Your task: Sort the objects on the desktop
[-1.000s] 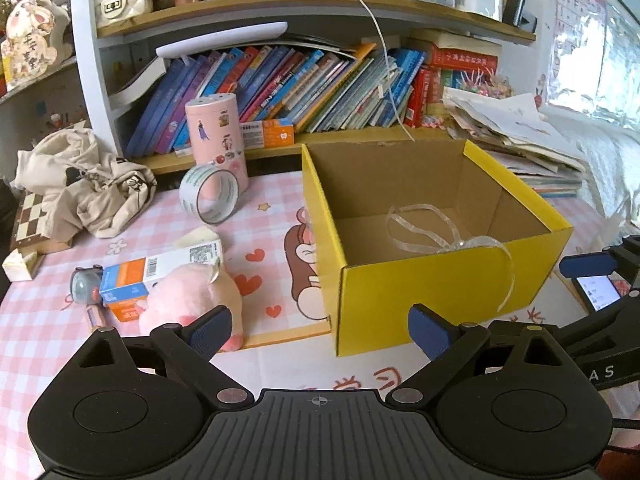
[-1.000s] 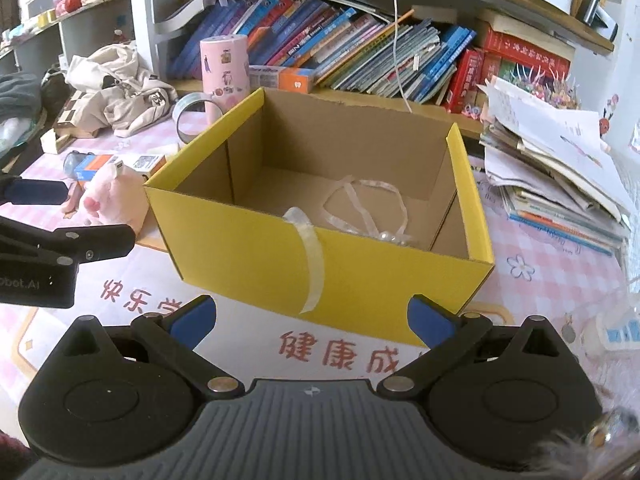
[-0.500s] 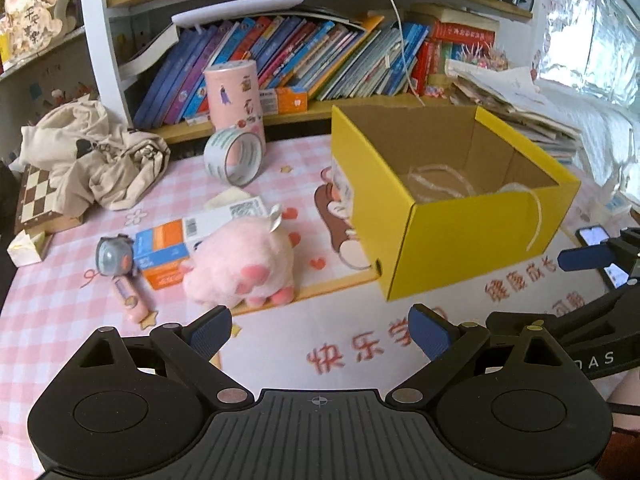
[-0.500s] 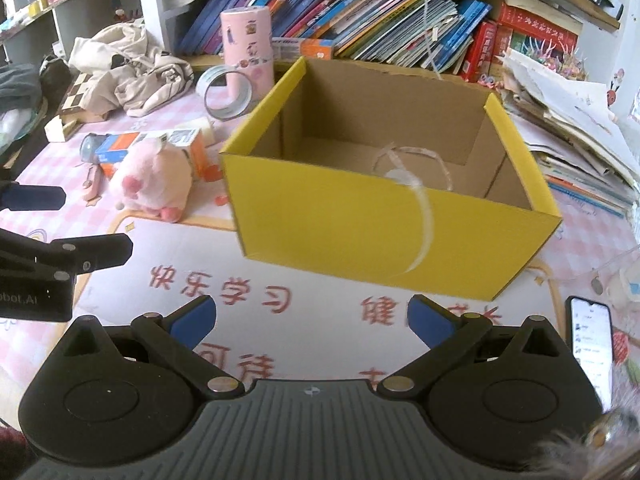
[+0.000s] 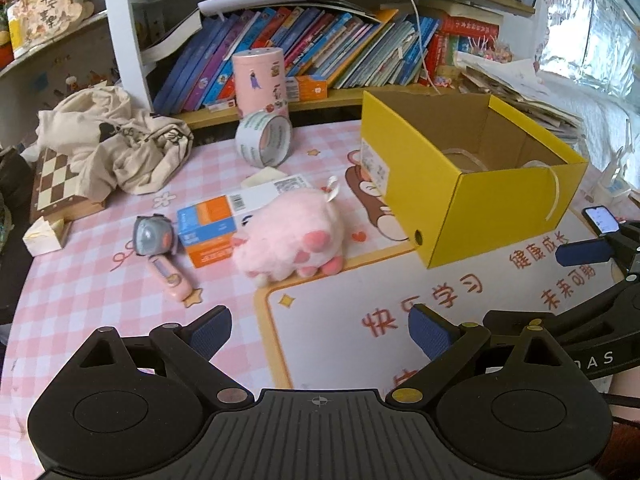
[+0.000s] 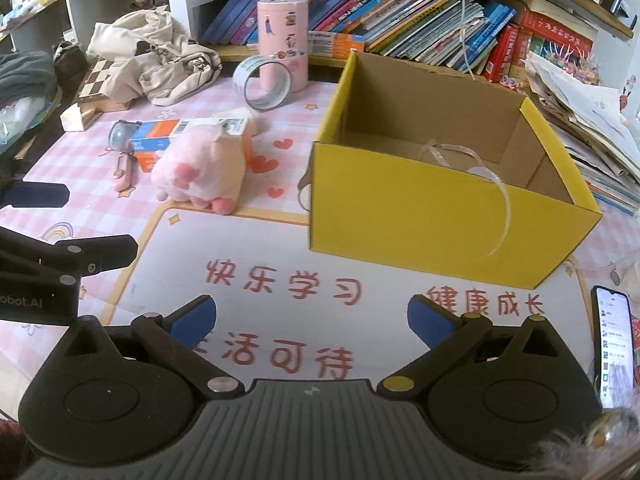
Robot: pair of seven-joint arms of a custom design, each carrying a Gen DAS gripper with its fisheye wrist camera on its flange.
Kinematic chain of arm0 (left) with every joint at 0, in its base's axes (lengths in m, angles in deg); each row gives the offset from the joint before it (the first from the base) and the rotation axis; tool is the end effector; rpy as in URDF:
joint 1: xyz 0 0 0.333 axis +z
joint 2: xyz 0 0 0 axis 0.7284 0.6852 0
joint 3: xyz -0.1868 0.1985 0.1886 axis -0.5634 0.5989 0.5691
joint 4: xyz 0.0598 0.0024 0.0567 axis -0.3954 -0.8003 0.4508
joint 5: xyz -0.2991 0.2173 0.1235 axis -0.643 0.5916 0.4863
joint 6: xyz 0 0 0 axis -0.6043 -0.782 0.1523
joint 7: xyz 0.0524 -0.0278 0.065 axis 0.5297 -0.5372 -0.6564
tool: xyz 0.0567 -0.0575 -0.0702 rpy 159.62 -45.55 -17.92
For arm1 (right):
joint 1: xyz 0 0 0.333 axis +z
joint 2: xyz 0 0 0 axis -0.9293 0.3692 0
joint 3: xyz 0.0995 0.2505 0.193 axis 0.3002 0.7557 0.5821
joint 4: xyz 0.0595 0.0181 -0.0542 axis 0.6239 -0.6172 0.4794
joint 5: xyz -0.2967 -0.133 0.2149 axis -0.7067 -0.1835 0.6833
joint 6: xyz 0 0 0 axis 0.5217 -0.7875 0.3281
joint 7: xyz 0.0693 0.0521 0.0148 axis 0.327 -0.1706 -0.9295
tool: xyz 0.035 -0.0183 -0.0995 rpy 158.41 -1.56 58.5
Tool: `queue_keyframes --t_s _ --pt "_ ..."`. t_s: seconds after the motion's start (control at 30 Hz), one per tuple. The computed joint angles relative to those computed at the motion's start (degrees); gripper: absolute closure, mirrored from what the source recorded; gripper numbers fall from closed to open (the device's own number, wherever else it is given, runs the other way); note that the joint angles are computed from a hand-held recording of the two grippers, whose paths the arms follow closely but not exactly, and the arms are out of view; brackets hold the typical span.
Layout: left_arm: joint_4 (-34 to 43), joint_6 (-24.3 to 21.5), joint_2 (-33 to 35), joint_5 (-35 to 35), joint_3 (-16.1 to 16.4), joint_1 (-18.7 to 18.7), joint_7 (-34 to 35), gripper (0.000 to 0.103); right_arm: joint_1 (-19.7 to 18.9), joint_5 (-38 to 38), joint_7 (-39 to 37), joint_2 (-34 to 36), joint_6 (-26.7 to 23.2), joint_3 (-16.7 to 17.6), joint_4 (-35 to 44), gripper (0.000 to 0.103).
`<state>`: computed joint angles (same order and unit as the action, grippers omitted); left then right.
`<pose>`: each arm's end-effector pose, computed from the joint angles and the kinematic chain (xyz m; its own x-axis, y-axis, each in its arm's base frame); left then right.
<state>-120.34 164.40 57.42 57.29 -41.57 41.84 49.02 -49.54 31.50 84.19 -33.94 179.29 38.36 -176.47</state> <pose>0.5856 -0.1538 0.5309 0.1500 -0.9884 -0.0226 -0.7192 -0.0934 -0.6885 0.6690 0.2485 0.5298 0.6163 -0.7874 0.0112 -0.6101 -0.4864 -0.6254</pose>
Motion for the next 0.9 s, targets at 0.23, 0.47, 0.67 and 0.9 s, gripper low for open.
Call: queue_keyframes --t_s 0.23,0.47,0.67,0.9 --pt "-4.0 1.9 -3.1 -0.8 0.8 1.4 1.9 0.006 2.1 -1.4 2.6 -1.0 1.9 0.1 -2.0 0.000" --pt "-7.4 3.7 -5.9 -0.5 1.5 3.1 2.5 0.006 4.0 -2.5 4.1 -1.3 3.7 0.6 -2.8 0.000" --pt "-9.2 4.9 -7.4 0.0 2.0 4.4 2.4 0.006 5.3 -3.6 4.9 -1.0 4.7 0.8 -2.5 0.000" --pt "-10.2 6.8 -7.9 0.5 2.4 5.7 1.9 0.005 6.3 -4.6 4.6 0.0 5.1 0.9 -0.8 0.000"
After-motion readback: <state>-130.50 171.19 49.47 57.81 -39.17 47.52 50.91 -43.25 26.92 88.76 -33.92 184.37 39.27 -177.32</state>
